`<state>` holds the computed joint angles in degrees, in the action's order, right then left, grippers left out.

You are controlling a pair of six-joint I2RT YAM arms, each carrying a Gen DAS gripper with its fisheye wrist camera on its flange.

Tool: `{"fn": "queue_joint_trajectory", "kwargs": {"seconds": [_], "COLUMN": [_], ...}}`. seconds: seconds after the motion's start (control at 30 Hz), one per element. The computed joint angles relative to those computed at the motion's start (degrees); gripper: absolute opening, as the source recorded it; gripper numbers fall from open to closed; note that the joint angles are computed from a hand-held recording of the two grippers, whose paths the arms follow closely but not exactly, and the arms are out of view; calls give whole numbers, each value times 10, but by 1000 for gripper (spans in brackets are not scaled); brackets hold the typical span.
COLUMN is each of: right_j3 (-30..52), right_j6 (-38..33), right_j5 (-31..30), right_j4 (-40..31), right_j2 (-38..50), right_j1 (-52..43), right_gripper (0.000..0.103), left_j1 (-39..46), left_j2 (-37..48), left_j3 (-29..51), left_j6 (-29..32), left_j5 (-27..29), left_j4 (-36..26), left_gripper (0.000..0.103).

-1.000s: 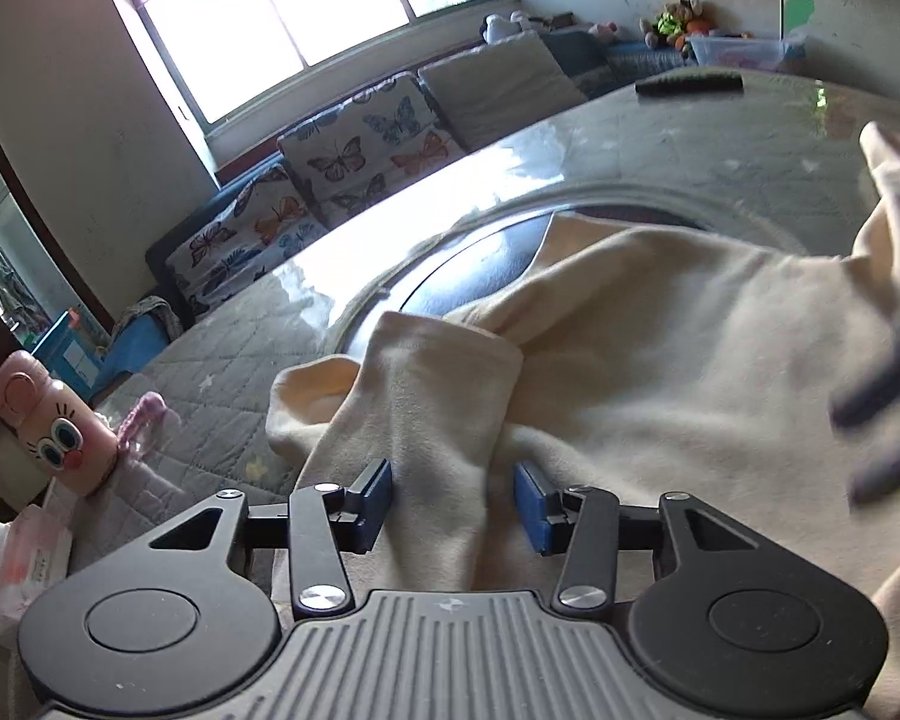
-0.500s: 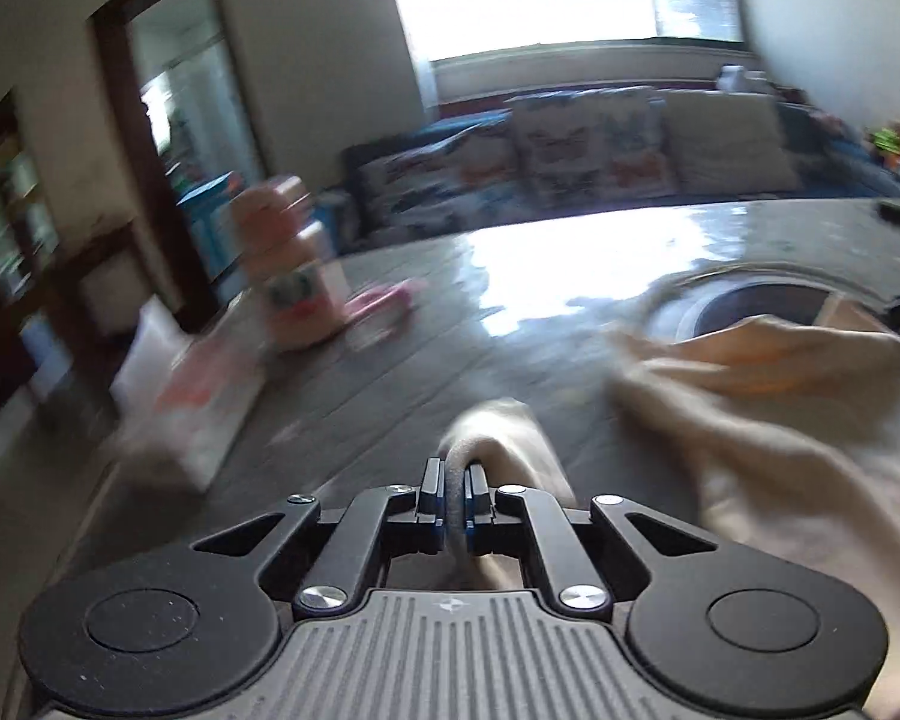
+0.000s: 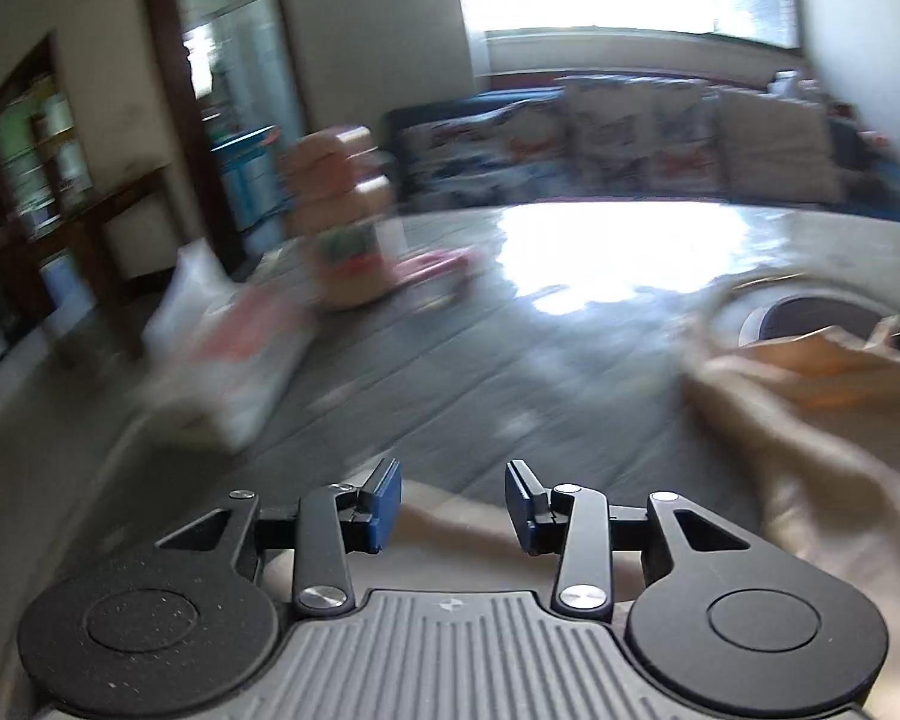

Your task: Fold clothes

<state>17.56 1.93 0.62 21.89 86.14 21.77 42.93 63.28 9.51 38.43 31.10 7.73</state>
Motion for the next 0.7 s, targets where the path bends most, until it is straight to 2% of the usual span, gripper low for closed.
{"fn": "queue_joint_trajectory", "kwargs": {"seconds": [0.1, 0.23, 0.3, 0.5, 0.6, 0.63, 0.67, 0.7], "right_j3": [6, 4, 4, -7, -1, 0, -2, -3], "right_j6": [1, -6, 0, 0, 3, 2, -2, -5], "right_j5": [18, 46, 39, 120, 118, 118, 122, 125], "right_j4": [-5, -5, -8, 34, 40, 43, 51, 58], "right_j2": [1, -12, -19, -9, 12, 18, 22, 26], "right_j1": [5, 6, -6, -1, -7, -8, -6, -4], "right_gripper": [3, 2, 2, 2, 2, 2, 2, 2], "left_j1": [-123, -245, -276, -319, -334, -338, -343, -351], "left_j2": [37, 120, 158, 254, 300, 309, 312, 312], "left_j3": [3, 30, 48, 97, 117, 118, 119, 117], "left_j6": [-64, -137, -154, -168, -166, -166, -167, -171], "left_j5": [-52, -120, -135, -142, -142, -139, -140, -148], "left_j4": [56, 120, 134, 167, 192, 205, 211, 222], "left_gripper": [46, 46, 46, 44, 27, 15, 8, 6]}}
